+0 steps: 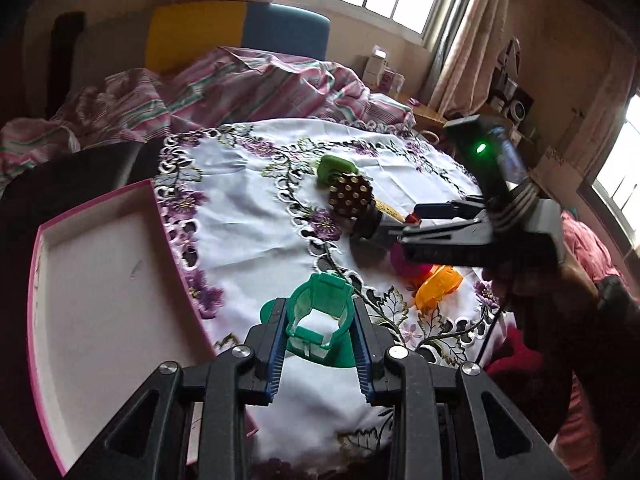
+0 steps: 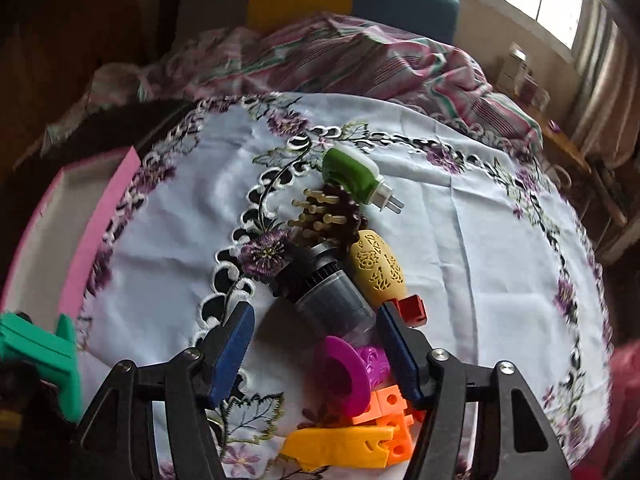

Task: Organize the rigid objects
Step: 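Carry the green stand into the pink-rimmed tray with the left gripper while the right gripper grasps the black-and-clear cup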

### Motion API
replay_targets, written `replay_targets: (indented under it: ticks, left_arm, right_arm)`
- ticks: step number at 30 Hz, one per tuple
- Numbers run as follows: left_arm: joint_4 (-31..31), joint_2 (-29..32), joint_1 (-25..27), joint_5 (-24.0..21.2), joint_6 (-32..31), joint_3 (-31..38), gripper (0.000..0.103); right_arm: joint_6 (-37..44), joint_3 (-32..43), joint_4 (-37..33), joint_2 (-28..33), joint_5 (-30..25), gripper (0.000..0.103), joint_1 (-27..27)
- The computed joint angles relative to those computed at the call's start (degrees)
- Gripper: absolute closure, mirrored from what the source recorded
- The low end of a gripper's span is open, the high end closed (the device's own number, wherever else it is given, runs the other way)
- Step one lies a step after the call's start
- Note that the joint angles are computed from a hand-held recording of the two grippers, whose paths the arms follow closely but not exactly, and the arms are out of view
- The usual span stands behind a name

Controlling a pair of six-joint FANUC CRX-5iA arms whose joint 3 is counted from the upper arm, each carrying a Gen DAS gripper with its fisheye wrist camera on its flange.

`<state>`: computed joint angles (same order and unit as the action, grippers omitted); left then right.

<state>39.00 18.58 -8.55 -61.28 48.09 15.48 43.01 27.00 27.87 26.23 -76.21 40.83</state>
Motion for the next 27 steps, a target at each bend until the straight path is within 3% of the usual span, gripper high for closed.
replay_targets:
  ticks: [6,8,9,16,27]
  left_arm:
    - [1.71,-1.6,3.14,0.77,1.22,-1.95,0.073]
    - [1.42,-1.75,4.3,1.4,1.87,-2.03,0.073]
    - [1.12,-1.76,4.79,1.83,2.01,-1.94,0.073]
    - [-6.05,3.34,8.77,4.16,10.22,6.18,0.073]
    - [-16.39,17.7,9.23,-1.65,21.2,27.79,0.073]
  right_arm:
    - [9.3,8.67,-0.45,7.31,-7.73,0.039,-1.51]
    - [9.69,10.95,-0.54,9.45,-10.24,0.055,-1.72]
    - [8.77,11.01,0.04,9.66,-10.2,0.055,-1.57]
    - [0.65,5.39,-5.61,4.28,1.77,0.058,-0.91]
    - [-0.58,3.96,-4.89,3.89,3.55,0.058,-0.85]
